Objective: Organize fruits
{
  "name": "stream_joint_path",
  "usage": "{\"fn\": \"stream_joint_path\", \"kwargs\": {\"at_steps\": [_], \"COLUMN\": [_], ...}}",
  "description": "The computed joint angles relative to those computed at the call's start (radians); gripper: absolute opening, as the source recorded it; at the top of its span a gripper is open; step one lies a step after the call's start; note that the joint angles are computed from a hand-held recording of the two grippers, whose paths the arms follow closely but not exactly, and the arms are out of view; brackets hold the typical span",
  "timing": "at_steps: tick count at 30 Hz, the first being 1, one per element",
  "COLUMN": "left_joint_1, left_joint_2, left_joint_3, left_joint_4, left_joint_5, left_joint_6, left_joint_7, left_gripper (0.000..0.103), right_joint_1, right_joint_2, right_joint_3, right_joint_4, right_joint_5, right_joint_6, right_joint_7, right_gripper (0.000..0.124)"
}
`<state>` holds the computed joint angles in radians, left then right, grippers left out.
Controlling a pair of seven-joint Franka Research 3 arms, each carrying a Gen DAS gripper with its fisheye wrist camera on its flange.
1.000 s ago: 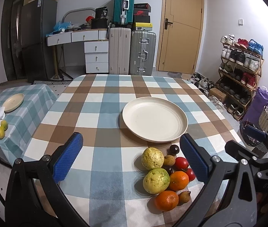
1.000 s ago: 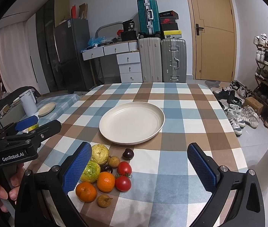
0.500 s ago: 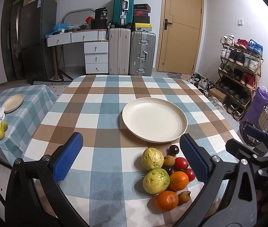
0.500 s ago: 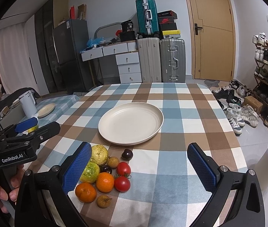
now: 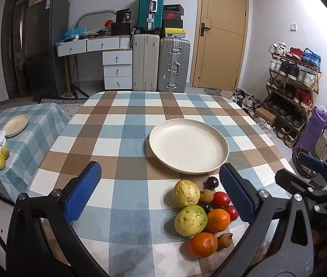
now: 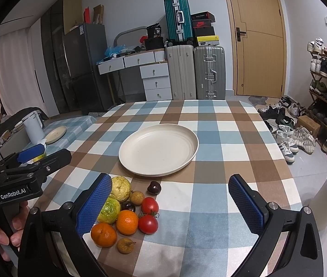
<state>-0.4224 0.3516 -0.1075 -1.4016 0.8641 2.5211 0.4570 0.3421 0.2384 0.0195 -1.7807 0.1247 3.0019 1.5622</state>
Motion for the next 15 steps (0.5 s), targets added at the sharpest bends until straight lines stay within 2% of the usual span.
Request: {"fn": "stream_joint_path", "kwargs": {"at_steps": [15], "left_joint_1": [0.000], "left_joint_2": [-0.001], "left_joint_3": [0.000], "left_joint_4": [0.000], "left_joint_5": [0.003], "left_joint_6": [-0.005], "left_joint_7": [-0.002], "left_gripper": [0.102], "right_joint_1": [-0.003], "right_joint_2": [0.000], "right_joint_3": [0.003], "right_joint_4": [-0.001], "right_joint_5": [0.010], "right_joint_6": [0.000], "right_joint_7": [-0.007], "right_gripper": [0.103]}}
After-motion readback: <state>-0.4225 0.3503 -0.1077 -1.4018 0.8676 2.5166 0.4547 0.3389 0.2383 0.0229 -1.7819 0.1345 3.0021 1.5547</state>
